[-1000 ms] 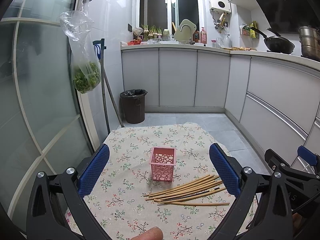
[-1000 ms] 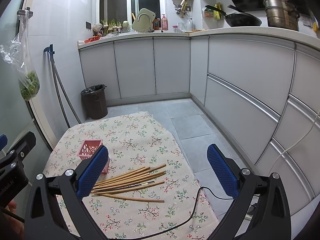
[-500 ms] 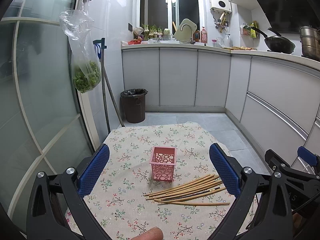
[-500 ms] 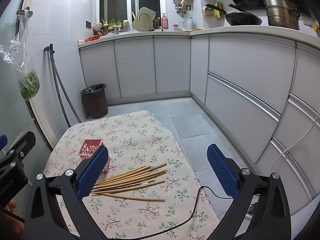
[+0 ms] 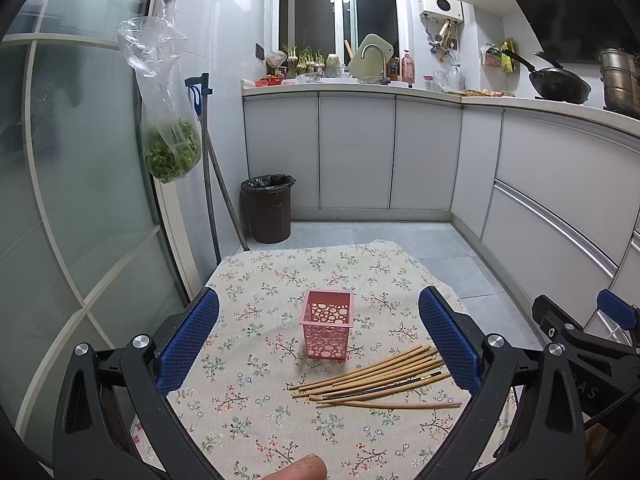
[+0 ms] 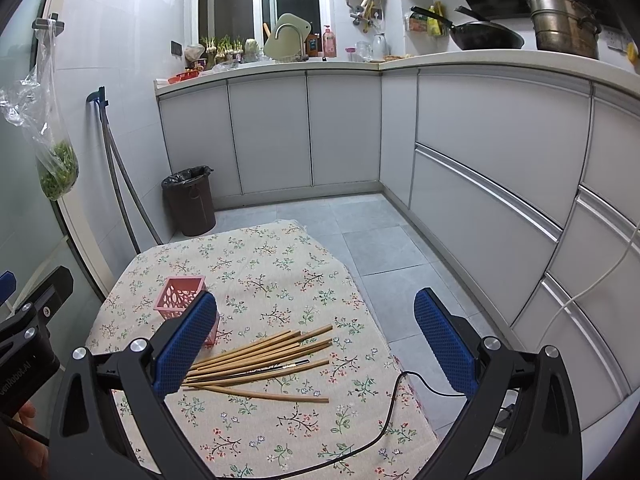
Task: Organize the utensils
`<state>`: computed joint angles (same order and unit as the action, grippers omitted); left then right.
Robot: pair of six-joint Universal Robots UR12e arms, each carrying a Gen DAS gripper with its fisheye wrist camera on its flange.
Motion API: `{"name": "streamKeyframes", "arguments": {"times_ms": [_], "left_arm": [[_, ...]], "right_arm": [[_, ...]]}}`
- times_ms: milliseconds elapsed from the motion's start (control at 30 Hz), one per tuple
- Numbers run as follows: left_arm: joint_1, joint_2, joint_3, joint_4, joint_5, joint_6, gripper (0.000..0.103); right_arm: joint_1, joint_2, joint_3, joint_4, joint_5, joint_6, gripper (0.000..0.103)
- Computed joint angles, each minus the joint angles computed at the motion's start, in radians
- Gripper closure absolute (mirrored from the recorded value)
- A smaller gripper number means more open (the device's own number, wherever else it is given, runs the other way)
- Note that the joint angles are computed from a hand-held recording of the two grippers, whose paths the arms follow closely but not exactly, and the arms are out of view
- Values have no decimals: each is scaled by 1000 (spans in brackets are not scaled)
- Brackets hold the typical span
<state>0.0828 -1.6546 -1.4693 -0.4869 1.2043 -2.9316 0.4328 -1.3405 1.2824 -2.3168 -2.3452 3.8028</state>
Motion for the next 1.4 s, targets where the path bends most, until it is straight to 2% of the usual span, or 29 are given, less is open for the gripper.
{"name": "streamKeyframes", "arguments": {"times_ms": [167,200,267,333,367,433,500,533,633,667,700,733,800,900,967,1033,1100,1233,1400], "left_arm": [[-2,-2,4,-17,-5,3,7],[-4,-5,9,-29,-9,9,7],[-7,-15,33,-85,-32,32,7],[-11,-29,68,-168,-74,72,7],[-16,-42,99,-240,-110,114,7],[-31,-68,151,-351,-142,180,7],[-64,-116,242,-531,-145,311,7],[-78,-136,278,-594,-140,356,7],[-138,-225,420,-808,-80,467,7],[-165,-270,486,-892,-32,488,7],[-183,-303,530,-941,8,495,7],[-202,-335,571,-977,60,492,7],[-238,-399,640,-1037,161,481,9],[-264,-486,735,-1131,261,469,25],[-271,-523,776,-1174,299,465,38],[-276,-545,800,-1190,327,470,43],[-278,-563,818,-1208,348,478,48],[-276,-583,840,-1235,373,489,58],[-273,-594,847,-1247,386,511,65]], "right_arm": [[-6,-6,6,-9,21,20,7],[-12,-13,13,-20,45,37,7],[-37,-39,43,-54,142,107,7],[-72,-74,88,-102,263,201,7],[-92,-93,116,-136,325,266,7],[-121,-122,157,-179,392,355,7],[-140,-148,194,-203,399,431,7],[-147,-159,207,-208,399,470,7],[-166,-180,237,-202,398,543,7],[-178,-184,243,-206,421,562,7],[-188,-186,258,-247,435,567,7],[-198,-188,275,-284,454,570,7],[-228,-193,296,-297,537,603,7],[-262,-196,310,-267,652,652,7],[-282,-194,318,-256,727,676,7],[-298,-191,329,-263,792,700,7],[-303,-188,329,-238,825,720,7],[-307,-184,323,-202,855,736,7],[-309,-178,307,-151,864,730,7]]}}
